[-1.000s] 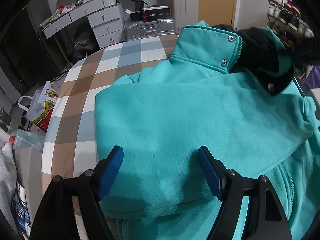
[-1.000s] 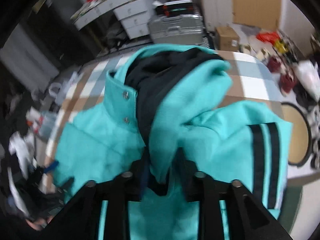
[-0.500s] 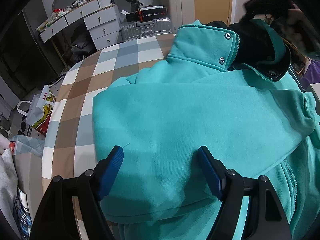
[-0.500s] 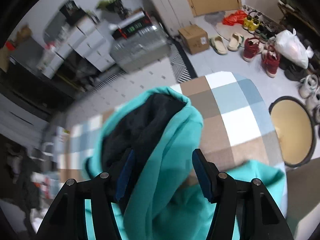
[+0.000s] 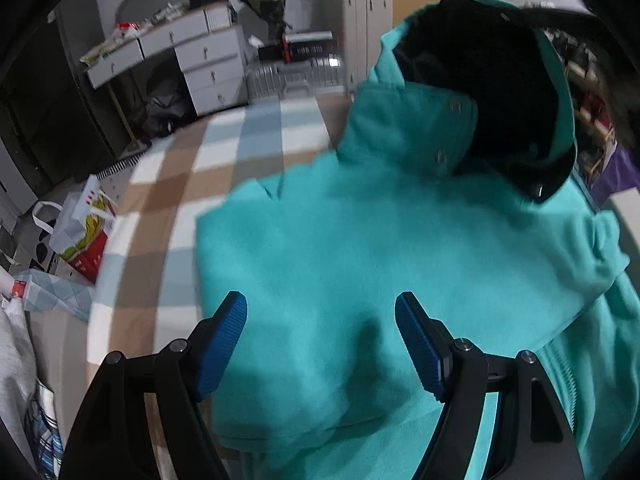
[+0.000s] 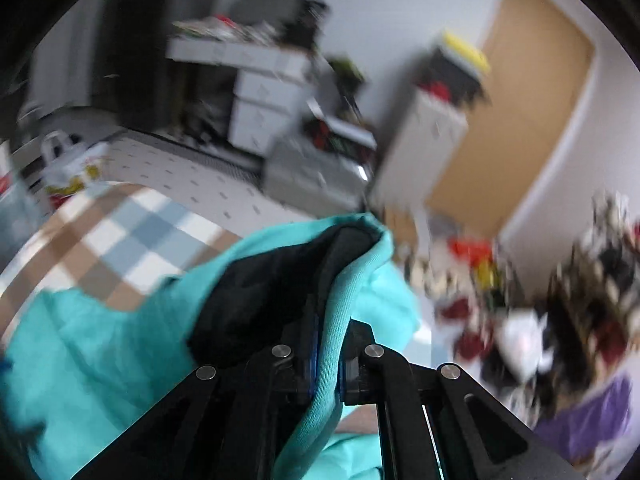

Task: Fold large clothes
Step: 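Lift the hood with the right gripper, then grasp the hood with the left gripper while the right gripper holds it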

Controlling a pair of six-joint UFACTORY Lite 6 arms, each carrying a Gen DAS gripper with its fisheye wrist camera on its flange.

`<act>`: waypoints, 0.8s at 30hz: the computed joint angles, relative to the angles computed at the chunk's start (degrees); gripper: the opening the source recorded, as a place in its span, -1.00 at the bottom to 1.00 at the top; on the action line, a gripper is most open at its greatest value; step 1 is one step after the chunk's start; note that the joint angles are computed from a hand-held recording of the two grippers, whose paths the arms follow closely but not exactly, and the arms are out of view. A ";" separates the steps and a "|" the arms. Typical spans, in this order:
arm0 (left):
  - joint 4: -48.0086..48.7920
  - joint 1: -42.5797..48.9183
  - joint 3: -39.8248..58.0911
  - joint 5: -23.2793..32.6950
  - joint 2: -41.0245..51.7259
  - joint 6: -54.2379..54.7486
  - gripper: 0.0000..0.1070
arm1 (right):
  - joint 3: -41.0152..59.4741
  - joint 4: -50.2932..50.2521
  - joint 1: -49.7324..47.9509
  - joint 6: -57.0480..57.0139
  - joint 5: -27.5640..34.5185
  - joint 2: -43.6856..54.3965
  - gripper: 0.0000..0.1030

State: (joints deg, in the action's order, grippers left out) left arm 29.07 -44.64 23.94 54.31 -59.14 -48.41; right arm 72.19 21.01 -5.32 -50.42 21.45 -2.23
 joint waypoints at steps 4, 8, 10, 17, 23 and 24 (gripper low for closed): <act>-6.93 11.35 2.37 -3.80 -5.28 13.58 0.36 | -16.85 20.37 -3.05 -23.56 7.15 -20.22 -0.88; -27.37 34.01 9.02 -11.70 0.73 37.56 0.36 | -25.38 28.35 -13.80 -30.16 19.30 -29.45 -0.89; -38.30 40.10 15.58 -14.01 9.06 47.54 0.36 | -27.17 32.70 -20.49 -34.00 25.54 -30.16 -0.89; -19.79 23.35 39.32 -17.24 38.25 39.40 0.59 | -30.30 37.93 -32.79 -40.97 36.77 -27.48 -0.89; -24.32 21.23 62.83 -11.91 64.90 44.18 0.59 | -30.06 37.22 -39.22 -45.43 42.22 -24.03 -0.89; -24.33 21.15 65.04 -10.84 67.32 44.57 0.59 | -30.65 37.10 -39.38 -46.00 42.60 -24.21 -0.89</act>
State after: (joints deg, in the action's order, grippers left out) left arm 4.74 -23.49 88.97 43.47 8.18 -3.83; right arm 41.54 58.11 -44.71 -96.41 64.05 -26.44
